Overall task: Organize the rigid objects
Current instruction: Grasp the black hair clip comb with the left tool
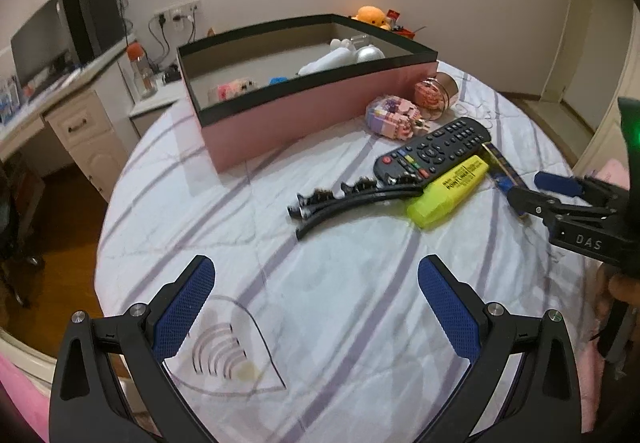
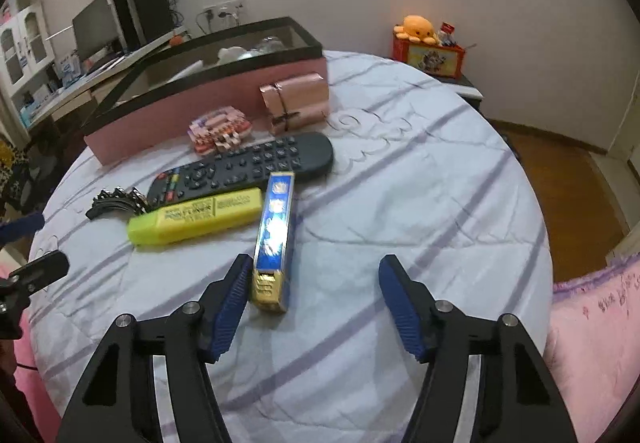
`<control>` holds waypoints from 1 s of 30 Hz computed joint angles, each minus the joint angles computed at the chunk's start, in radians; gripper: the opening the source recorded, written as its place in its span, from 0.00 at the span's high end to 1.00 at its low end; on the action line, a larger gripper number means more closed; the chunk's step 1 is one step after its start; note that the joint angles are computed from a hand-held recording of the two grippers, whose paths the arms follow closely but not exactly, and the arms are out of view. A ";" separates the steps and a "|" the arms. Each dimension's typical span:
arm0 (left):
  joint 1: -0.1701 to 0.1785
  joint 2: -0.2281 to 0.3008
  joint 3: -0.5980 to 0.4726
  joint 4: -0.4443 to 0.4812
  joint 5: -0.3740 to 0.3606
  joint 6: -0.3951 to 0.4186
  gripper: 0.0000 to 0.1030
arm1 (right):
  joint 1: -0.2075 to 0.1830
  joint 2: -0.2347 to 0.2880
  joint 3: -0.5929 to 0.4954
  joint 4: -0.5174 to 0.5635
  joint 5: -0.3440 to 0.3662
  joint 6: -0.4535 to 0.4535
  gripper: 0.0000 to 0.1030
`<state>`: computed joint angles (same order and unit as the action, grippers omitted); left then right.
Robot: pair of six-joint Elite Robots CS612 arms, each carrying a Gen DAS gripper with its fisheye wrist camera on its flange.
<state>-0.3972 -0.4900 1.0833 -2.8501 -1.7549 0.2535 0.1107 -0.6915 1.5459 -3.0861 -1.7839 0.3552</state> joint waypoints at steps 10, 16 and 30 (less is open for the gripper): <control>-0.011 0.052 -0.078 -0.047 0.040 0.163 0.00 | 0.003 0.029 -0.036 0.001 -0.026 -0.070 0.51; -0.022 0.084 -0.139 0.015 0.057 0.211 0.00 | -0.001 0.028 -0.029 -0.013 -0.009 -0.066 0.49; 0.001 0.068 -0.146 0.195 -0.122 0.125 0.68 | -0.003 0.027 -0.025 -0.021 0.001 -0.061 0.49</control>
<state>-0.3965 -0.4222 0.9369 -2.6547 -1.8766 0.3785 0.1078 -0.6642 1.5207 -3.1073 -1.7831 0.2940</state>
